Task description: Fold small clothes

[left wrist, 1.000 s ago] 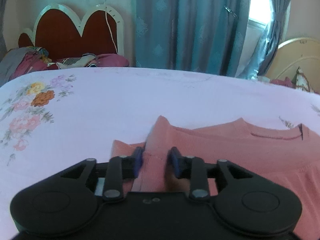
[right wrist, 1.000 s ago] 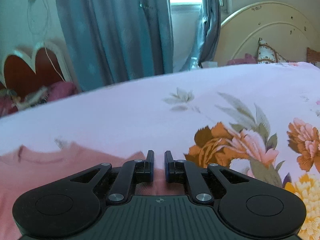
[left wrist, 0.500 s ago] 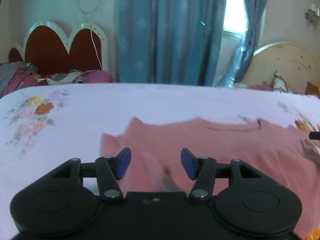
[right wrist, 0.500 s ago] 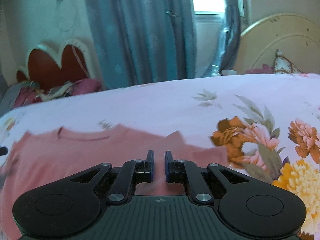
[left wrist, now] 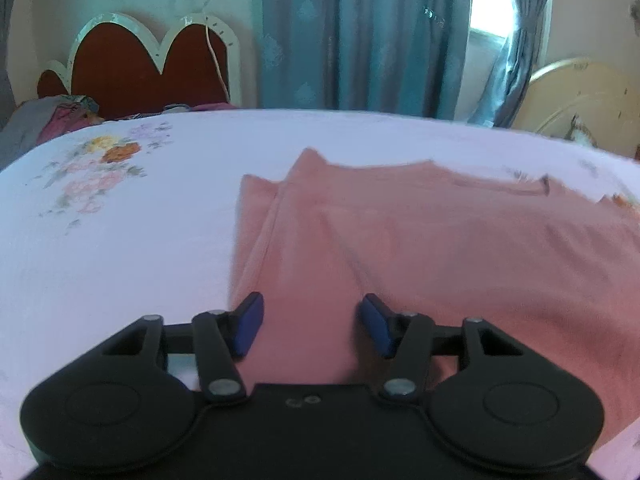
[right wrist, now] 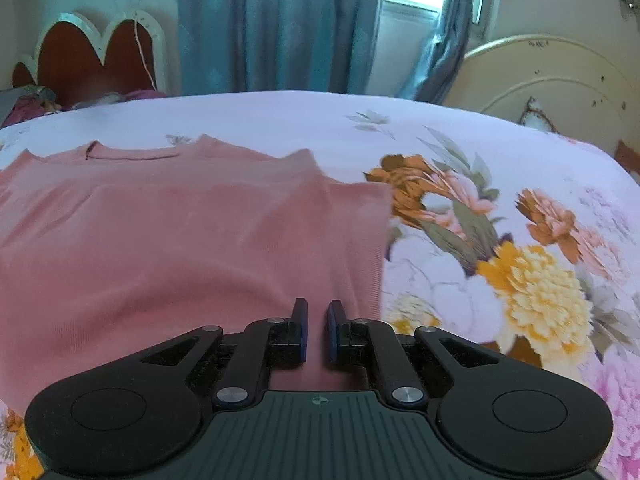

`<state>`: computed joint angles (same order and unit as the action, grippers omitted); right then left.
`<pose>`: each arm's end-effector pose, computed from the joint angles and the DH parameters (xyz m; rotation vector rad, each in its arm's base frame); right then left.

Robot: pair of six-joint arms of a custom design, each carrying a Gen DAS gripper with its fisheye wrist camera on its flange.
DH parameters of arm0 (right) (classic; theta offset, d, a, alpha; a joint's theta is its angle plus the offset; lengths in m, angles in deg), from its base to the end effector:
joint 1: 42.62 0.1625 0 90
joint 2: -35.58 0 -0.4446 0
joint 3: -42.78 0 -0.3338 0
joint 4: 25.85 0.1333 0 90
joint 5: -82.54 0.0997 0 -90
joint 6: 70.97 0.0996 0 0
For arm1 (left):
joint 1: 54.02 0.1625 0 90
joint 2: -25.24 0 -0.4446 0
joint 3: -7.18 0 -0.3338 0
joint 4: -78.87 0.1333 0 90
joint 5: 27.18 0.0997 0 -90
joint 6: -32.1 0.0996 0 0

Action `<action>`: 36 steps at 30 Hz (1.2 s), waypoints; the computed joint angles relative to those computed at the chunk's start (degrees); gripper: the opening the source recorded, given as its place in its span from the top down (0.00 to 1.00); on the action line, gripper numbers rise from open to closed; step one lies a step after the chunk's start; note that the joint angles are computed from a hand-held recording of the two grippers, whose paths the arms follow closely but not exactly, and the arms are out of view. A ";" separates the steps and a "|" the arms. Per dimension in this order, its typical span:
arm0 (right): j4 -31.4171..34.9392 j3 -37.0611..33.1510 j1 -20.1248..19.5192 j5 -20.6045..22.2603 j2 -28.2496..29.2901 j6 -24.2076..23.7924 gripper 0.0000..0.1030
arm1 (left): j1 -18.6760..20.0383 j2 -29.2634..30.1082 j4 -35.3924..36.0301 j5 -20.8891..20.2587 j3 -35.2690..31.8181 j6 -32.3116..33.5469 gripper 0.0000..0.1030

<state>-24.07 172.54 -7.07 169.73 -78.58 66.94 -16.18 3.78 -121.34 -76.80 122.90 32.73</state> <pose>-0.0862 -0.2314 0.3535 -0.1805 -2.0034 1.0206 -0.2780 -0.4665 -0.0533 1.0076 2.3234 -0.7234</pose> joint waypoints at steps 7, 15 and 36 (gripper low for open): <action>3.63 -1.71 5.01 2.34 -0.64 6.00 0.92 | -1.30 -2.43 8.60 1.63 -0.61 -4.41 0.48; -0.02 -1.65 20.38 12.14 2.17 9.44 0.64 | -4.35 -4.79 7.28 1.55 1.70 -7.20 0.41; -4.94 8.08 12.92 11.82 -0.52 6.25 0.43 | -7.13 -3.07 4.37 1.60 9.97 -10.45 0.39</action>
